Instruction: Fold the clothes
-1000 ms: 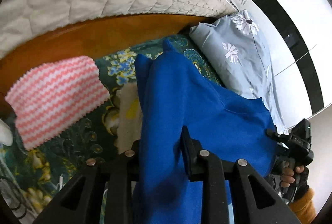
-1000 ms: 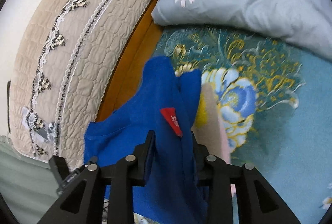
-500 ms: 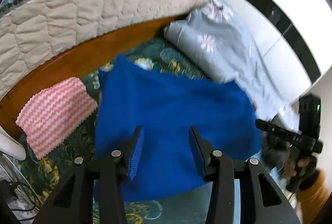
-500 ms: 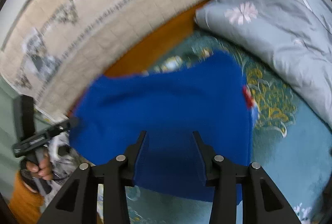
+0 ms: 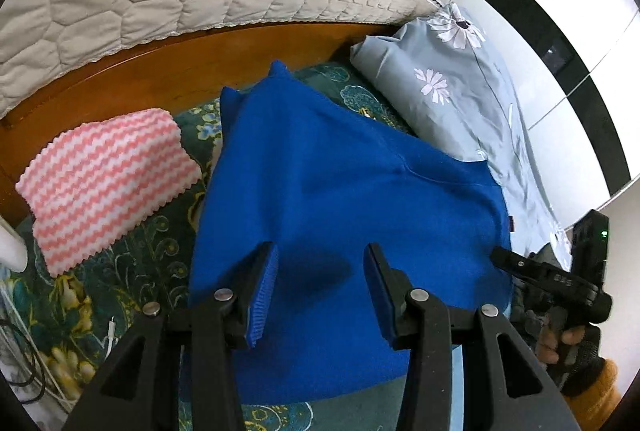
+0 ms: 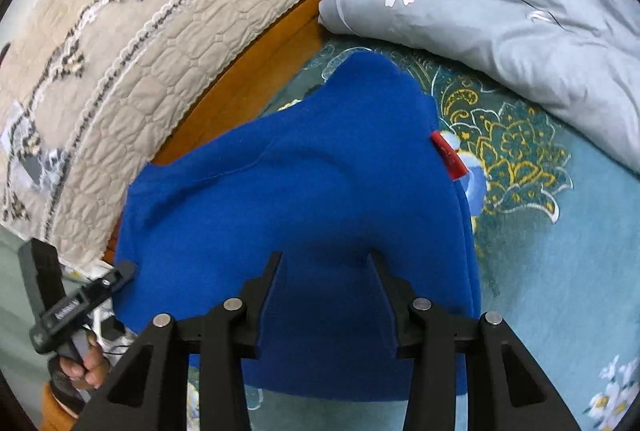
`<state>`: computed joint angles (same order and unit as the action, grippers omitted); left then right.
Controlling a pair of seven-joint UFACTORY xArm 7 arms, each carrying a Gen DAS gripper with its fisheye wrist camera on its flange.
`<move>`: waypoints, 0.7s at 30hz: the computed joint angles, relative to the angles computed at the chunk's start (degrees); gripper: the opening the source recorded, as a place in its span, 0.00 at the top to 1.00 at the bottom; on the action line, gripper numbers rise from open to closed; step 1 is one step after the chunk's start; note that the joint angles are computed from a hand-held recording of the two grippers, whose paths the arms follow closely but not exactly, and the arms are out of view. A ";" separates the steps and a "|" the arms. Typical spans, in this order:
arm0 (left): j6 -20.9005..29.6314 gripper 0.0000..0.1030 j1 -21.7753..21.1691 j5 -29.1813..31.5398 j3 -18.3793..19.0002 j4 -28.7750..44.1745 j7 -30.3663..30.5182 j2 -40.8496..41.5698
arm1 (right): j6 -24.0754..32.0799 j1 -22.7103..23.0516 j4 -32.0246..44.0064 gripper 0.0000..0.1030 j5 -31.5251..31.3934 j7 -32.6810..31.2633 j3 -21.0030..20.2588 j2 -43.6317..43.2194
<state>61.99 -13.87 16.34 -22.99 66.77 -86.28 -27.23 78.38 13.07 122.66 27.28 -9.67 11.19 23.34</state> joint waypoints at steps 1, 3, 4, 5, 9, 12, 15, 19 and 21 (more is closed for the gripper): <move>1.18 0.52 0.31 0.30 -0.71 0.96 -0.80 0.63 | -0.36 -0.38 -1.13 0.56 0.56 -0.14 0.03 -1.14; 3.97 0.52 0.66 0.86 -1.92 3.02 -2.93 1.98 | -1.58 -1.23 -4.22 0.56 1.84 -1.12 -0.09 -4.24; 5.30 0.52 0.61 1.19 -2.38 4.18 -3.91 2.63 | -2.09 -1.71 -5.81 0.56 2.75 -1.79 -0.18 -5.83; 6.63 0.52 0.46 1.54 -2.85 5.51 -4.88 3.37 | -2.50 -2.25 -7.45 0.56 3.89 -2.60 -0.30 -7.45; 10.40 0.45 -1.26 6.36 -7.08 12.29 -9.24 7.83 | -4.78 -3.72 -17.02 0.55 6.86 -7.49 -1.87 -16.16; 14.30 0.31 -3.42 13.16 -12.31 18.85 -12.49 13.84 | -4.59 -3.41 -24.20 0.53 7.00 -9.58 -3.48 -21.83; 20.93 0.30 -6.77 19.57 -17.31 25.77 -16.73 22.34 | -4.39 -2.73 -29.95 0.47 5.48 -8.73 -4.83 -26.13; 31.68 0.29 -14.57 24.49 -19.54 35.84 -21.98 35.23 | -5.24 -1.64 -36.07 0.33 2.15 -7.89 -5.77 -30.24; 34.81 0.27 -17.88 24.75 -18.69 39.20 -23.70 39.16 | -4.14 -1.34 -37.84 0.33 1.35 -8.32 -6.35 -31.39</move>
<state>96.80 -31.76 41.10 -41.68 105.97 -109.97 11.93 74.24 11.73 84.82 28.63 -17.99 4.84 -8.05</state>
